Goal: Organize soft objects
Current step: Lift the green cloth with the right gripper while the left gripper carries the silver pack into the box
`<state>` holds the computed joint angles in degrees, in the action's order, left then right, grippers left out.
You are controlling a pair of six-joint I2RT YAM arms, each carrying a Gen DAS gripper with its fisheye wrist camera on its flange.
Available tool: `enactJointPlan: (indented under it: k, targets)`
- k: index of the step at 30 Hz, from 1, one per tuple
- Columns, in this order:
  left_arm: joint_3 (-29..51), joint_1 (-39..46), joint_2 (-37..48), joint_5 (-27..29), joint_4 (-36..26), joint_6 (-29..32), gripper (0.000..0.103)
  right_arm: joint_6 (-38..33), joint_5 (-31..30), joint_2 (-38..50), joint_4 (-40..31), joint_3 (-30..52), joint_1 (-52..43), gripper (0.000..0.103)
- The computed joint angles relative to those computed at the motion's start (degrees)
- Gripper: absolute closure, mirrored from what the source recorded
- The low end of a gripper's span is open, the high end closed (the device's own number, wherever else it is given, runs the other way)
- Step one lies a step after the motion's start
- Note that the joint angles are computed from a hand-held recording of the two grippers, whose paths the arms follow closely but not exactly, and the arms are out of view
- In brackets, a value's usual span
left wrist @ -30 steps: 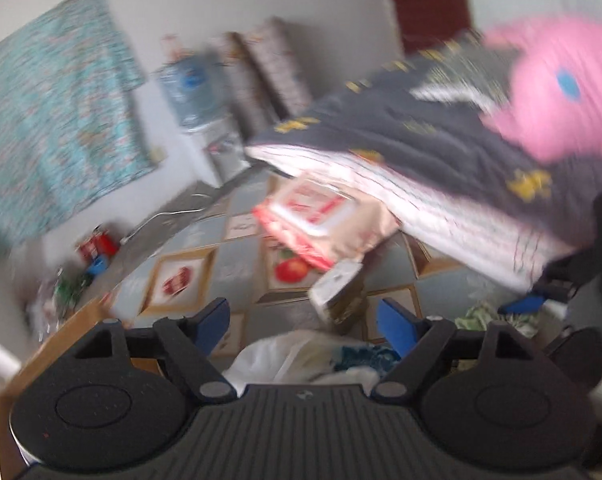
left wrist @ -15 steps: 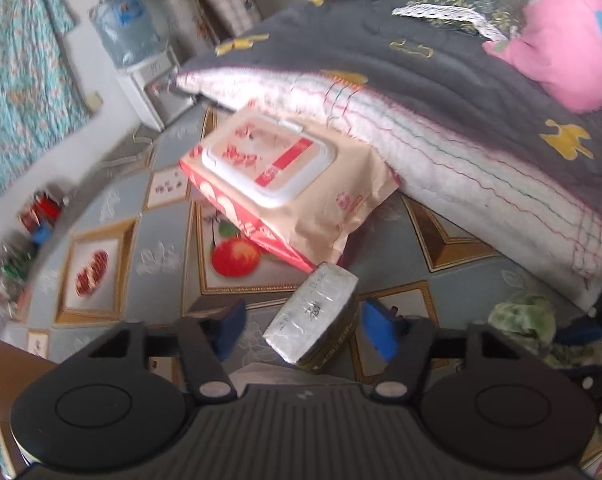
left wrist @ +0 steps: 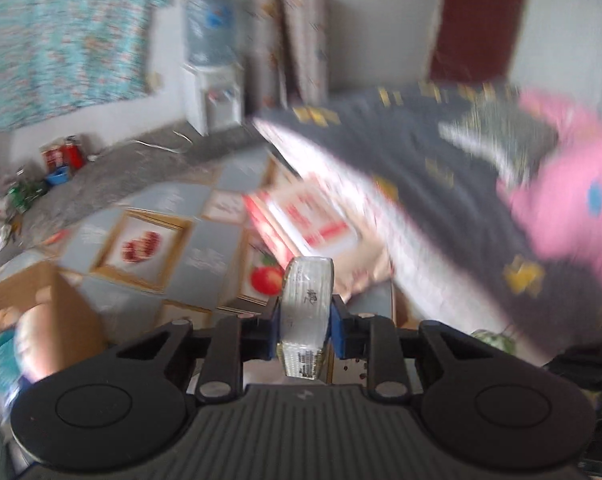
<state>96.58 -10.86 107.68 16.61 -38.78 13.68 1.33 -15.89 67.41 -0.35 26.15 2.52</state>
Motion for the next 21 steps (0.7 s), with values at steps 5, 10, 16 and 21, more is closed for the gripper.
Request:
enactJointPlan:
  k: [5, 10, 16, 21]
  targets:
    - [-8.8, 11.5, -17.0, 4.9, -1.1, -3.2, 0.078, 2.5, -2.0, -8.3, -4.3, 2.5, 5.4, 0.082]
    - [-16.1, 27.9, -27.7, 12.9, -2.4, -2.6, 0.077, 7.1, -1.4, -5.8, -3.4, 8.8, 15.7, 0.082]
    - [-19.7, 42.3, -23.7, 22.0, -6.9, 1.0, 0.077, 12.6, -0.5, 5.0, -1.9, 19.2, 26.5, 0.082]
    - [-15.2, 42.8, -9.4, 22.6, -11.8, 5.2, 0.077, 15.0, 2.9, 10.9, -3.4, 25.8, 33.4, 0.081]
